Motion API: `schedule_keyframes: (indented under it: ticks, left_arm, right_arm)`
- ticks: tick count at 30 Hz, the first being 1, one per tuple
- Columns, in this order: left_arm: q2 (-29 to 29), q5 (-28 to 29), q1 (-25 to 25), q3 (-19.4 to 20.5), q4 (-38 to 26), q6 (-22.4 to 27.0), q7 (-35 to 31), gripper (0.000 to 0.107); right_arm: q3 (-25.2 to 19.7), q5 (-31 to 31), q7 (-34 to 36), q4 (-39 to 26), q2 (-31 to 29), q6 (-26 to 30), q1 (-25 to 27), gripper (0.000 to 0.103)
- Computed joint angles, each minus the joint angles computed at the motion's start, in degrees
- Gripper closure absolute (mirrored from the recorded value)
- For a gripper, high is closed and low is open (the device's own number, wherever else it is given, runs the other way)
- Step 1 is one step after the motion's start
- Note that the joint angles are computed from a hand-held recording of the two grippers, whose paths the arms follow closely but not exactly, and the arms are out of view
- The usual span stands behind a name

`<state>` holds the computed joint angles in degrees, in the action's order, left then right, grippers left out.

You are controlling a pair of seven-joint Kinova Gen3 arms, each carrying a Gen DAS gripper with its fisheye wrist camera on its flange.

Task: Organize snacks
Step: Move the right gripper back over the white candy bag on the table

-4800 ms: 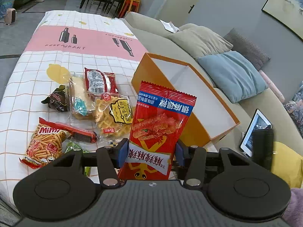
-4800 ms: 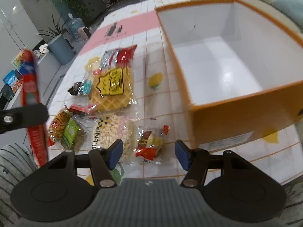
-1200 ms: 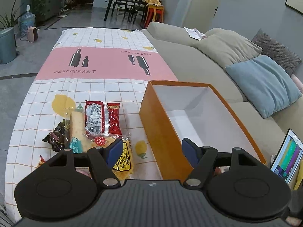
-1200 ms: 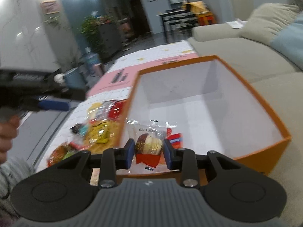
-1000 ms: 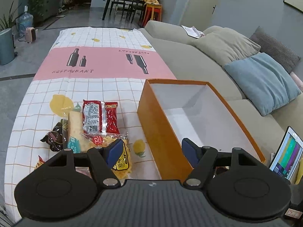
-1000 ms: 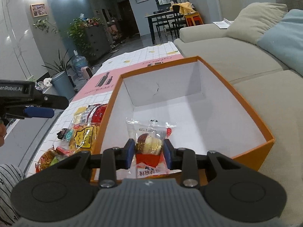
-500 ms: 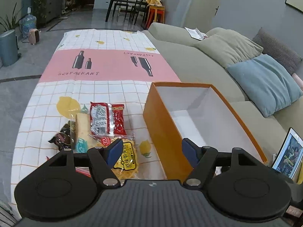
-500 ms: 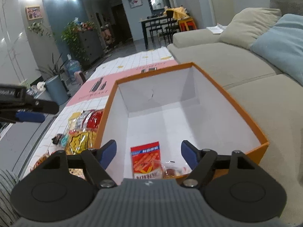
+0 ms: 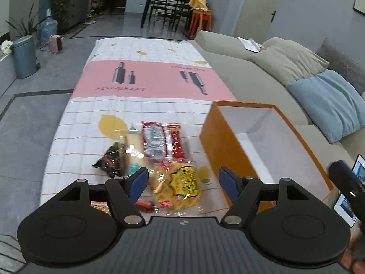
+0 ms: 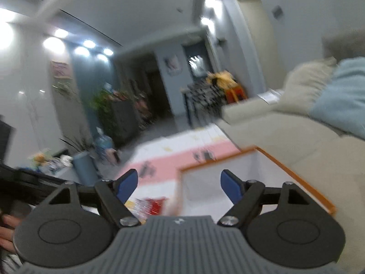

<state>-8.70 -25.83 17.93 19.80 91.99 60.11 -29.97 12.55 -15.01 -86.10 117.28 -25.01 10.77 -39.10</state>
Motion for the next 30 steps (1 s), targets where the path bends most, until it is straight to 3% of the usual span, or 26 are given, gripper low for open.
schedule_keyframes:
  ticks: [3, 5, 8, 12, 21, 24, 28, 30]
  left_arm:
    - [-1.5, 1.6, -0.4, -1.1, 0.6, 1.6, -1.4, 0.025]
    - [-3.3, 2.4, -1.0, -1.7, 2.4, 1.4, -3.2, 0.025]
    - [-6.3, 3.0, -3.0, -1.2, 6.3, 1.1, -3.8, 0.025]
    - [-7.9, 8.8, -4.9, -4.0, 9.5, 0.5, -7.8, 0.027]
    - [-9.2, 13.0, -10.2, -5.4, 13.3, -4.7, -10.6, 0.027]
    - [-8.9, 13.2, -10.7, -4.9, 13.5, -4.2, -12.5, 0.027]
    - [-7.3, 13.6, -10.8, -4.8, 12.9, -3.1, -13.7, 0.027]
    - [-7.3, 15.2, -10.4, -6.2, 13.3, -3.8, -15.1, 0.027]
  right_arm:
    - [1.8, -3.0, 5.9, 0.7, -2.2, -0.6, -7.7, 0.021]
    - [0.9, -2.1, 7.3, 0.1, -1.7, 1.3, -9.4, 0.016]
    - [-5.7, 3.1, 3.2, -0.8, 1.2, 3.3, -4.1, 0.015]
    - [-11.8, 1.0, 0.8, -4.3, 5.4, 11.2, 3.0, 0.015]
    - [-13.4, -4.9, 11.4, -5.9, 10.3, 15.0, 4.5, 0.017]
    - [-14.8, -3.2, 8.8, -8.1, 12.8, 19.5, 5.7, 0.017]
    - [-24.4, 4.9, -0.5, -11.3, 17.0, 25.2, 13.4, 0.016]
    - [-26.6, 6.2, -4.7, -11.7, 18.8, 25.4, 14.9, 0.015]
